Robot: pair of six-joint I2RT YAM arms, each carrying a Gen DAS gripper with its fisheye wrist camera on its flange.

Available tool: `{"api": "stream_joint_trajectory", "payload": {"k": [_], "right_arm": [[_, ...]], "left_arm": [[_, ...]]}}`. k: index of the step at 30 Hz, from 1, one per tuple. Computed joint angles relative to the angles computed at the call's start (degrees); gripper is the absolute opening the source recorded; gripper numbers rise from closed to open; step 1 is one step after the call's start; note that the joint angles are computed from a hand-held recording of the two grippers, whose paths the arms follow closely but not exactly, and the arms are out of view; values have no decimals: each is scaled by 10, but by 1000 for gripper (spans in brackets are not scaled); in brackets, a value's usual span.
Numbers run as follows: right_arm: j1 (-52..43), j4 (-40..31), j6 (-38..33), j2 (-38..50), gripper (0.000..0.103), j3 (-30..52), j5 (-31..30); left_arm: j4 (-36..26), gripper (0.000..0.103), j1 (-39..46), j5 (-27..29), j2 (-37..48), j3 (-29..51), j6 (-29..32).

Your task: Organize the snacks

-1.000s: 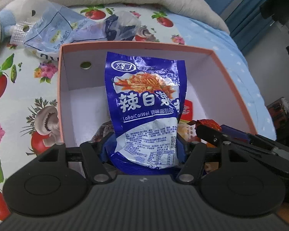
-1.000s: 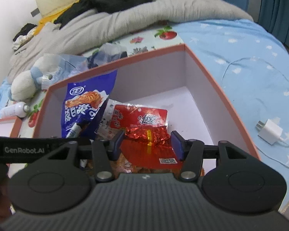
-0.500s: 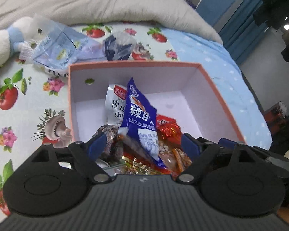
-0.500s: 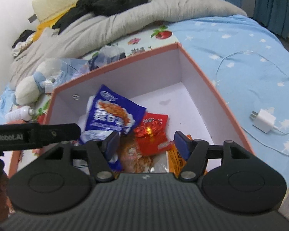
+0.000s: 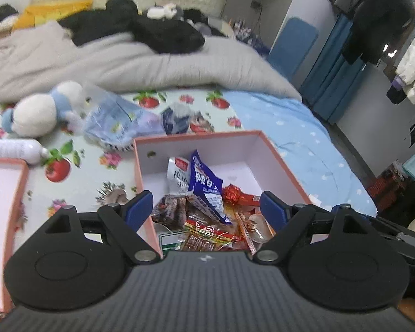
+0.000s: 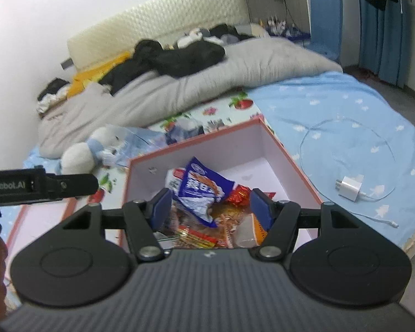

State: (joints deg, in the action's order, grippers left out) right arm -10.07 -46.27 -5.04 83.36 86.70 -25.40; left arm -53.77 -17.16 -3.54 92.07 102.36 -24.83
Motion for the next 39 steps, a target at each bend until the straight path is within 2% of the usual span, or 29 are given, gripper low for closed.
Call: {"api": "stream_joint_trajectory", "payload": {"k": [11,21,23,32,39], "right_arm": [[-30,-11,4,-129,65,-33,-36],[-81,-21,7,-251,67,-112,-75],[-94,-25,3,-270,70,-126,-84],[-149,-53,-31,-328,70,-180,-124],[-180,-66,-65,-349,70,-216,-141]], "left_arm": [[-44,87,-45,-61,-146,-40,-3],[-80,88,-157,-159,-258,-106,-30],[-89,88,-179,-180,-273,-115,-41],[-100,88,-279,-266,-323,-175,-102],[-90,88,-312,-289,-340,-218,-127]]}}
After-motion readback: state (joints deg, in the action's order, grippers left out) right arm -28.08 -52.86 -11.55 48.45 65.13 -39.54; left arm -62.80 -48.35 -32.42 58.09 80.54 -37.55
